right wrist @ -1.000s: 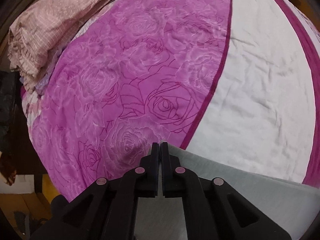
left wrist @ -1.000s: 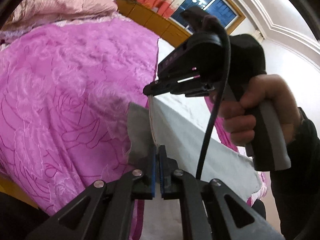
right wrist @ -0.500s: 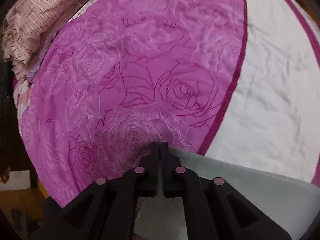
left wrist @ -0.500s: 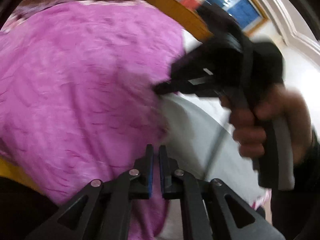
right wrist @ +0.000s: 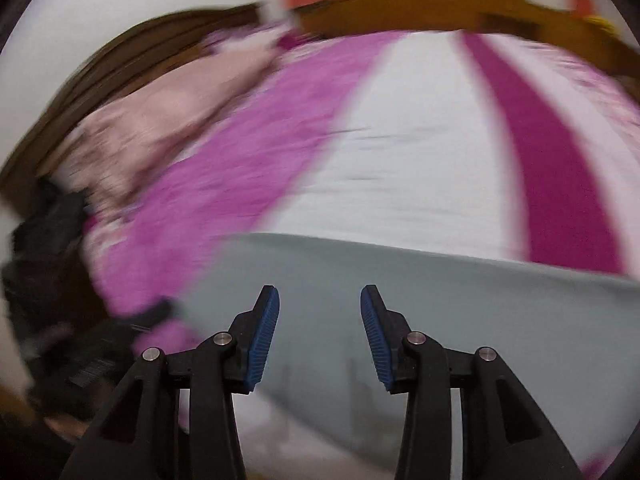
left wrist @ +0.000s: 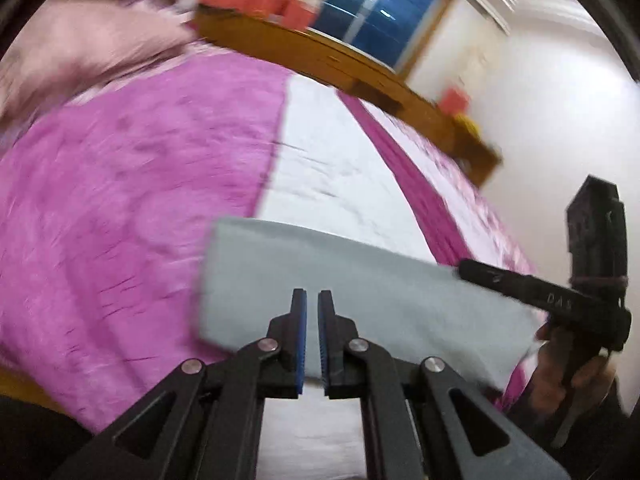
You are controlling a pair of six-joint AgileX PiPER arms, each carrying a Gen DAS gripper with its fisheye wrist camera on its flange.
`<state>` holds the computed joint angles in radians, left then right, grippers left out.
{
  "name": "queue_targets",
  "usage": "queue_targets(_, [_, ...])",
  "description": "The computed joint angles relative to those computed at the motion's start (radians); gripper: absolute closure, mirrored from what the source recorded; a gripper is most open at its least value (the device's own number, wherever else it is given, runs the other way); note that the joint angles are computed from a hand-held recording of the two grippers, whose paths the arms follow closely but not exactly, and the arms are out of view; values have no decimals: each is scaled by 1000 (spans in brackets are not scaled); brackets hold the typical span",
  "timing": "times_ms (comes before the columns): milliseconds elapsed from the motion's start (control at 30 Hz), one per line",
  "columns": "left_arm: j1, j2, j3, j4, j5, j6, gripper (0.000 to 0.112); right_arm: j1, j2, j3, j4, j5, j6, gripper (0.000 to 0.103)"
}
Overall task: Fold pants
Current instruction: 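Lay the folded pants down and open both tools, then move both open tools over the folded grey pants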
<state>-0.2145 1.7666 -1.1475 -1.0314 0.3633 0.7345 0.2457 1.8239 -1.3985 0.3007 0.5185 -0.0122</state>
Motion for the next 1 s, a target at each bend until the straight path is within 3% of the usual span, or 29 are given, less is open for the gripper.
queue_targets(167, [-141,168,-277,377,137,-435,108,-416,-185,261,60,-20,-95,67])
queue_targets(267, [-214,237,-358,366,195,-426,108,-691,-155,249,196,37,-245,67])
queue_targets(367, [-291,290,-412,336,226,-400,108,-813,-28,116,181,117,-292,67])
queue_targets(433, [-340,330,-464,333,252,-393,108,-859,72,13,198,169,-324,67])
queue_targets(533, [-391,378,-532,375,287,-415,108,-919,250,-183,338,308,-385,68])
queue_targets(600, [-427,384,-540,439,286,-452,108,-931,356,-334,348,383,-326,70])
queue_targets(667, [-451,394,-542,527,274,-498,108,-919,362,-367,312,369,-251,71])
queue_targets(733, [-458,402,-535,545,287,-518,108,-877,291,-305,184,276,-148,71])
queue_targets(800, [-439,388,-480,459,272,-466,108,-852,191,-185,130,199,-141,70])
queue_targets(1000, [-431,386,-444,405,281,-371,108,-778,-94,230,338,131,-414,67])
